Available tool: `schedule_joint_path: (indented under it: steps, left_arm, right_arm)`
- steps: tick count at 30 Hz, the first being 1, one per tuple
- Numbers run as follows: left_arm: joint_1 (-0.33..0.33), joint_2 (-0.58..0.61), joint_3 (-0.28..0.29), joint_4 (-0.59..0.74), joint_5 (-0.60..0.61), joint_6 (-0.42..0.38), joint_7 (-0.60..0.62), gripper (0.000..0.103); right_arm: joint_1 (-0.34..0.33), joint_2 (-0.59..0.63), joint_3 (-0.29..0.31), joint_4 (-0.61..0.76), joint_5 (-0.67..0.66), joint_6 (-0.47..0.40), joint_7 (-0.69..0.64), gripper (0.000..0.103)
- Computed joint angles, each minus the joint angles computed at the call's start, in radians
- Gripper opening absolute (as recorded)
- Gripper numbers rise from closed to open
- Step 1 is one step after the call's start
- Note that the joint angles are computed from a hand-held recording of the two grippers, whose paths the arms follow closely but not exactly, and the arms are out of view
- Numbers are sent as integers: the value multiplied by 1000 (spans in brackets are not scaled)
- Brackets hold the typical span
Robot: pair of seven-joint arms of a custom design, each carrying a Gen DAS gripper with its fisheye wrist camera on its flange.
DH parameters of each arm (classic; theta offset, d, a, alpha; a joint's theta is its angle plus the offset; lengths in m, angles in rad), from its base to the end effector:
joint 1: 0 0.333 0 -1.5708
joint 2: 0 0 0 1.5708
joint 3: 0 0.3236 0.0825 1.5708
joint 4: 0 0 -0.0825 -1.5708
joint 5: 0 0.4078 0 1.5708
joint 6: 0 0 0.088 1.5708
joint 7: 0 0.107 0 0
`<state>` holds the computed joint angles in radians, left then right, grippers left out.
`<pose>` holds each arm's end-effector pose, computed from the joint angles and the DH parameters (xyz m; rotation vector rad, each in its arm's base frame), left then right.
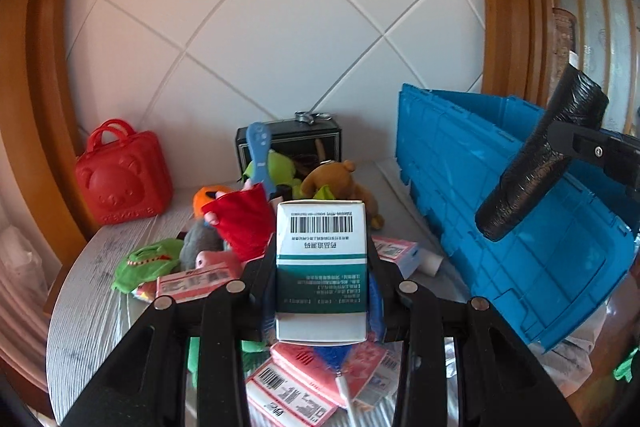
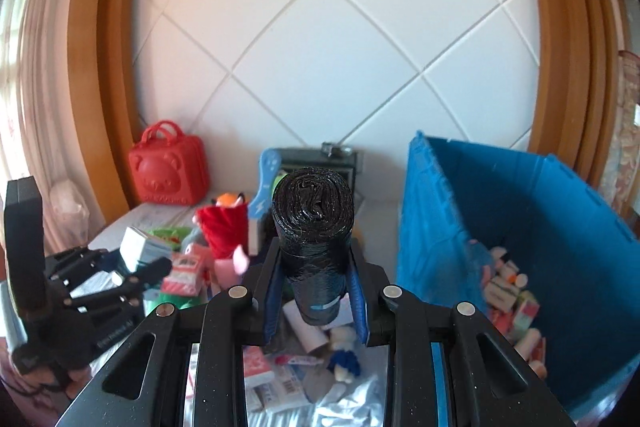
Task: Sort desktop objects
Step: 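Lift the medicine box and black roll and carry them toward the crate, then lower the medicine box and black roll over the crate opening with both grippers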
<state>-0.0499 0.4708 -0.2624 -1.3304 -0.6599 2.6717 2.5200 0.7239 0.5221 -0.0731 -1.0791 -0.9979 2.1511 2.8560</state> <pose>0.7521 -0.1716 0.5703 -0.9941 2.1848 -1.2373 0.6263 0.4558 0.6180 -1.3478 1.7801 -1.1025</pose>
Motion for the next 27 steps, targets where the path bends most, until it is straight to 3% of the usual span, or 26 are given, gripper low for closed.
schedule_joint_path:
  steps: [7,13,19,27]
  left_arm:
    - [-43,-55,-64,-28,-70,-11,76,35]
    - [-138,-95,-69,-45,-57,7,54,35]
    - [-241,-105,-58,-22,31,-38,-59,35]
    - [-357,-111,-29,-54,203,-37,-213,35]
  right_arm:
    - [15,-206,9,-227,-175,-76,133,28]
    - [-31,-386,59,-430,-261,-170,212,29]
    - [-122,-560,108,-643,-231,-214,238,28]
    - [-249,-734,146,-871,-129,-178,247,28]
